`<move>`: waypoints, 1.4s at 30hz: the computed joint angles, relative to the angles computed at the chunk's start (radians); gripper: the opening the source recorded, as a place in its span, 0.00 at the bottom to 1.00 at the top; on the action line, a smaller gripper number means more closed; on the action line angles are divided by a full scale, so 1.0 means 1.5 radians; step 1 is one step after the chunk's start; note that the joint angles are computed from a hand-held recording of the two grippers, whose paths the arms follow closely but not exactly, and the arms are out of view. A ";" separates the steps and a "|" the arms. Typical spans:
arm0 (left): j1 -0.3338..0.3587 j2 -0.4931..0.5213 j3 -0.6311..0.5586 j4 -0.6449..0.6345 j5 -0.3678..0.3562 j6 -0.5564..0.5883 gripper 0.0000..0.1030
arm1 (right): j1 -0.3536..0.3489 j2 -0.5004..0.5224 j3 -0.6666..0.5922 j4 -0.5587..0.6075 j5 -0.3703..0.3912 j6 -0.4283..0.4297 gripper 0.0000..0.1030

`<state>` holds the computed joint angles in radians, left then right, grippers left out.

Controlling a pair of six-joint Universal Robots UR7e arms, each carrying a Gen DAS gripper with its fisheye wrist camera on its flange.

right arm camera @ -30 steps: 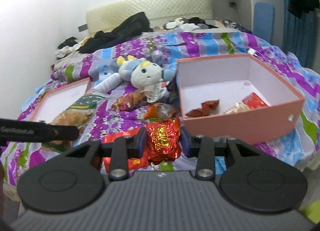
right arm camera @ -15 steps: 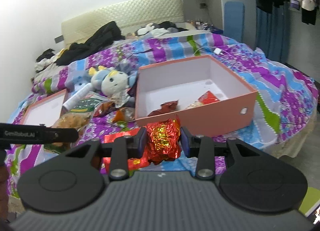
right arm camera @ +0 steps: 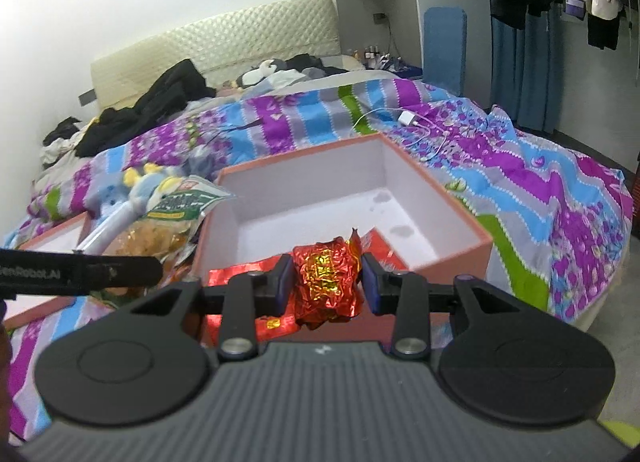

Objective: Organize snacks
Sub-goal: 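Carry the green-label bag with the left tool while the right carries the red candy over the pink box, then open both tools over the pink box, dropping the green bag and red candy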

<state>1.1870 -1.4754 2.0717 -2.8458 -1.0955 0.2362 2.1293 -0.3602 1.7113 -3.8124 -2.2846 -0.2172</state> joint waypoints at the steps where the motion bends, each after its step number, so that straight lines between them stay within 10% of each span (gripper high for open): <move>1: 0.004 0.024 -0.019 -0.004 0.000 0.009 0.58 | -0.008 0.002 -0.012 0.008 0.005 -0.007 0.38; 21: 0.075 0.254 -0.224 -0.014 0.003 0.062 0.73 | -0.112 0.053 -0.126 0.102 0.057 -0.003 0.41; 27: 0.064 0.226 -0.199 -0.030 0.009 0.072 0.80 | -0.102 0.049 -0.121 0.089 0.047 -0.003 0.64; 42: 0.004 0.029 -0.062 -0.014 0.057 0.024 0.80 | -0.010 0.015 -0.055 0.036 0.018 -0.004 0.65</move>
